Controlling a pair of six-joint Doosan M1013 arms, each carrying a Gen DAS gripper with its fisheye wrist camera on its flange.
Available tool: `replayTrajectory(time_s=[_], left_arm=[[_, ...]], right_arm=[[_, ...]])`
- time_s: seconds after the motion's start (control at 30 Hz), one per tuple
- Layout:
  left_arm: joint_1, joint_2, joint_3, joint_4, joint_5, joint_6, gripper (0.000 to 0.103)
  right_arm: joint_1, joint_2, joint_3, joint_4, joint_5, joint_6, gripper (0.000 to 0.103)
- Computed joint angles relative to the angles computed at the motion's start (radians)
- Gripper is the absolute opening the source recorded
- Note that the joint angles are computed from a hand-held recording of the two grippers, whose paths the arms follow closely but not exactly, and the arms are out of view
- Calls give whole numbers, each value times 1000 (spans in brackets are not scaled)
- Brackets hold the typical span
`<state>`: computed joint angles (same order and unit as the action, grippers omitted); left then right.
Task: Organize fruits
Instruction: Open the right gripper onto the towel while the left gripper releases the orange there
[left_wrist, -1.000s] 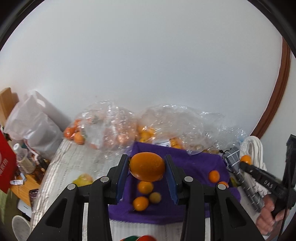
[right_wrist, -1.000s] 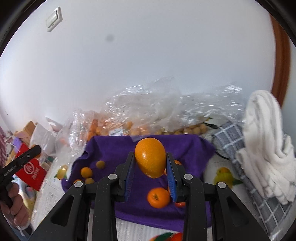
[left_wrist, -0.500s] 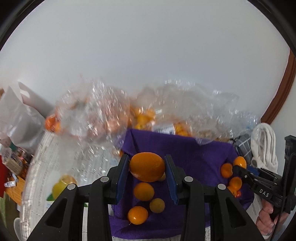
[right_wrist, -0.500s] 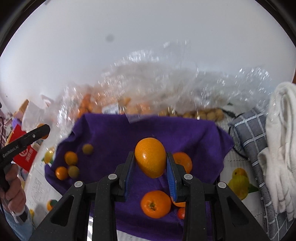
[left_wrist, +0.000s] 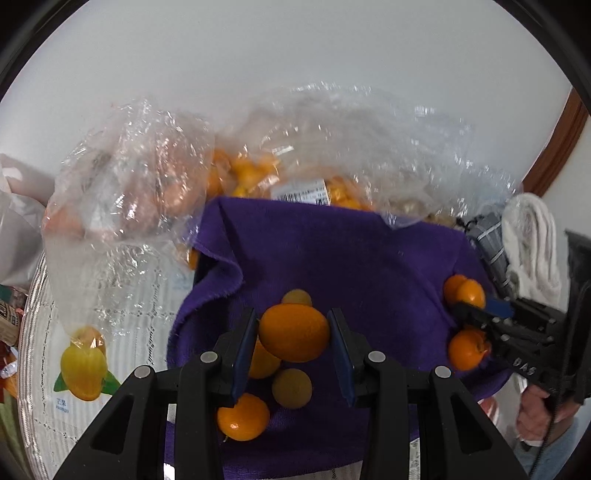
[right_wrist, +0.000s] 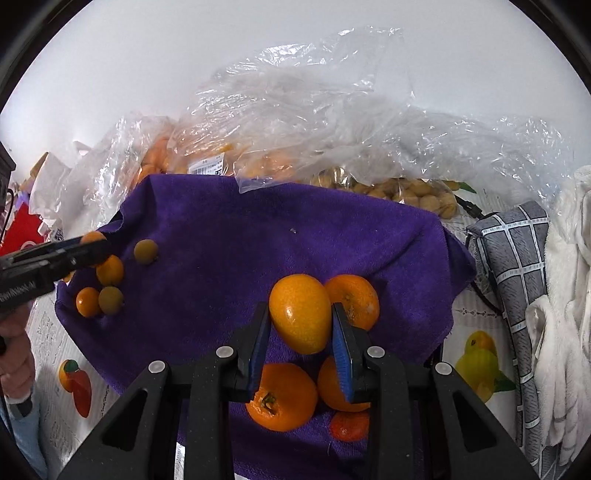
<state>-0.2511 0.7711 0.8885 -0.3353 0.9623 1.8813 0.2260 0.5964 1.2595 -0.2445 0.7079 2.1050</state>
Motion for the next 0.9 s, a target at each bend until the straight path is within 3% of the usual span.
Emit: replayTrajectory(time_s=[0.13,0.27,0.5,0.6,0.77,0.9], left_arm=[[-13,-5,14,34,-4,-5,37],[-31,-25,55,96,-57,-2,37],[-40,-25,56,101,-53,20,37],[-39,-16,41,109,-30,2,37],[-36,-25,46,113,-43,-12,37],[-26,-43,55,67,-60,12,44]], right_arm=[[0,0,1,4,2,-14,32],[-3,-4,6,14,-2,-31,32],[-6,-9,16,23,-17,-42,33],[-5,-10,16,23,-13,-31,43],[-2,-24,28,-4,-24,21,43],[8,-51,54,-69,-42,120,45]])
